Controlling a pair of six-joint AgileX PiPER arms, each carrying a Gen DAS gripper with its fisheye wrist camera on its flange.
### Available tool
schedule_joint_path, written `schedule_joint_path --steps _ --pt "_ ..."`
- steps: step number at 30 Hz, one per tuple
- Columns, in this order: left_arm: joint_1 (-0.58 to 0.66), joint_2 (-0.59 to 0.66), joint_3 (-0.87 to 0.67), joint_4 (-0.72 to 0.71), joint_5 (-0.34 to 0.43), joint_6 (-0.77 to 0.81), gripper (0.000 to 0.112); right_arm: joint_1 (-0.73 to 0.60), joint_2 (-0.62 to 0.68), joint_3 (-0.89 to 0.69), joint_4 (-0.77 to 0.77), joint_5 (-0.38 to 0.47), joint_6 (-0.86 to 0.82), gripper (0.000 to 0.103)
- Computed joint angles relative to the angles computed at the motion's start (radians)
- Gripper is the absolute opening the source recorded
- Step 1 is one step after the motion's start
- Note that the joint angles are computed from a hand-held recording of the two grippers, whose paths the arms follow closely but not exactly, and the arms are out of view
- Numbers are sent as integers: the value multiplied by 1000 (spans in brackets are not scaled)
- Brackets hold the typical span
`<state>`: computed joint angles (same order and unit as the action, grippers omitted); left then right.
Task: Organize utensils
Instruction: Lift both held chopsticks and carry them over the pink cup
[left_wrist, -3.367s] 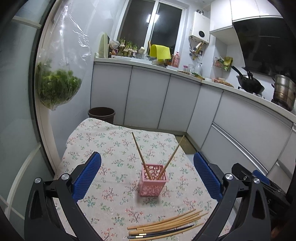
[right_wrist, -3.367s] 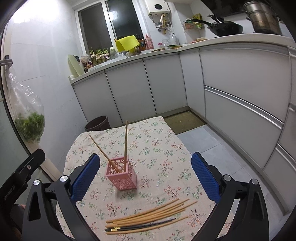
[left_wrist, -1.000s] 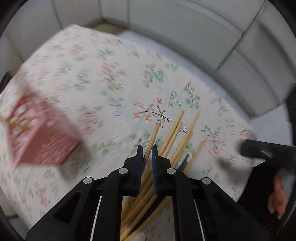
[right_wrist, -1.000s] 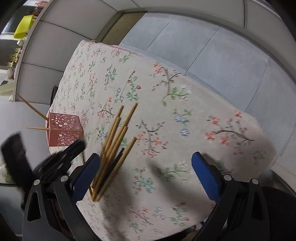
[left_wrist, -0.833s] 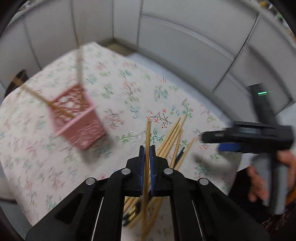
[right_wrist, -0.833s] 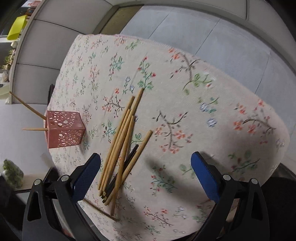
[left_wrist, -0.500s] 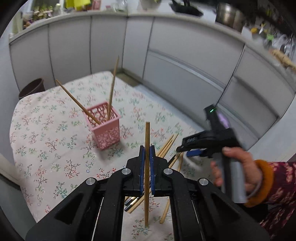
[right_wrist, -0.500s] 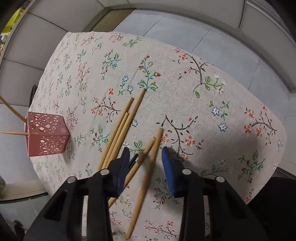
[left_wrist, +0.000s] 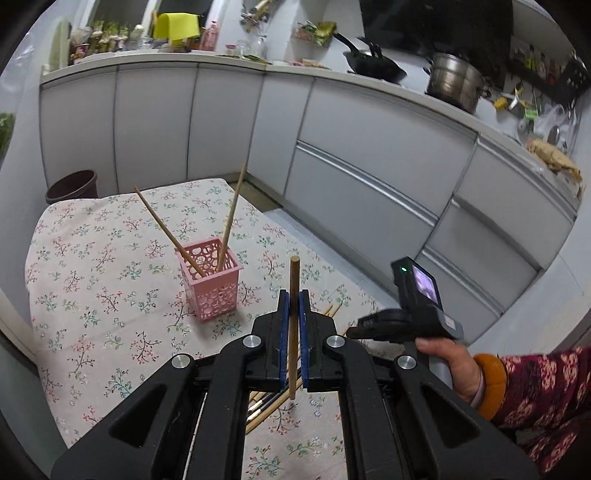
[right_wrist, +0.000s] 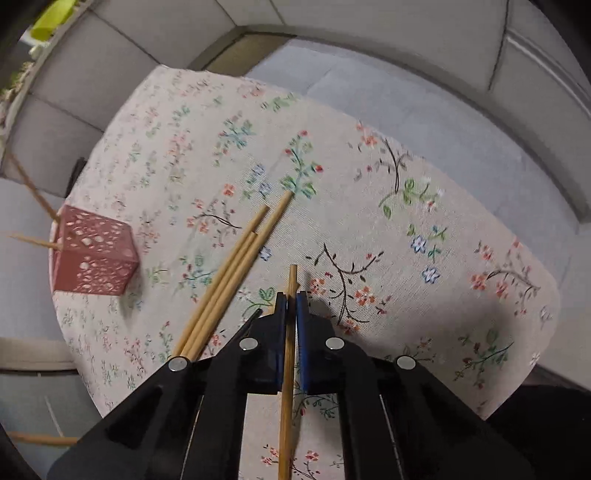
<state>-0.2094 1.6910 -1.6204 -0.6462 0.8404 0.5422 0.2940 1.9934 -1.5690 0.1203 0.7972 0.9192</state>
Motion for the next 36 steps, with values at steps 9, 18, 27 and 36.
schedule_joint_path --steps 9,18,27,36 --pt "-37 -62 63 25 -113 -106 4 90 -218 150 -216 -173 -46 6" --pt "-96 -79 -2 176 -122 -273 4 175 -391 179 -418 -182 8 5" --pt "-132 -48 -145 340 -86 -438 4 179 -401 4 -412 -113 -86 5" --pt "-112 -43 -229 411 -65 -498 4 159 -205 -436 -352 1 -239 5"
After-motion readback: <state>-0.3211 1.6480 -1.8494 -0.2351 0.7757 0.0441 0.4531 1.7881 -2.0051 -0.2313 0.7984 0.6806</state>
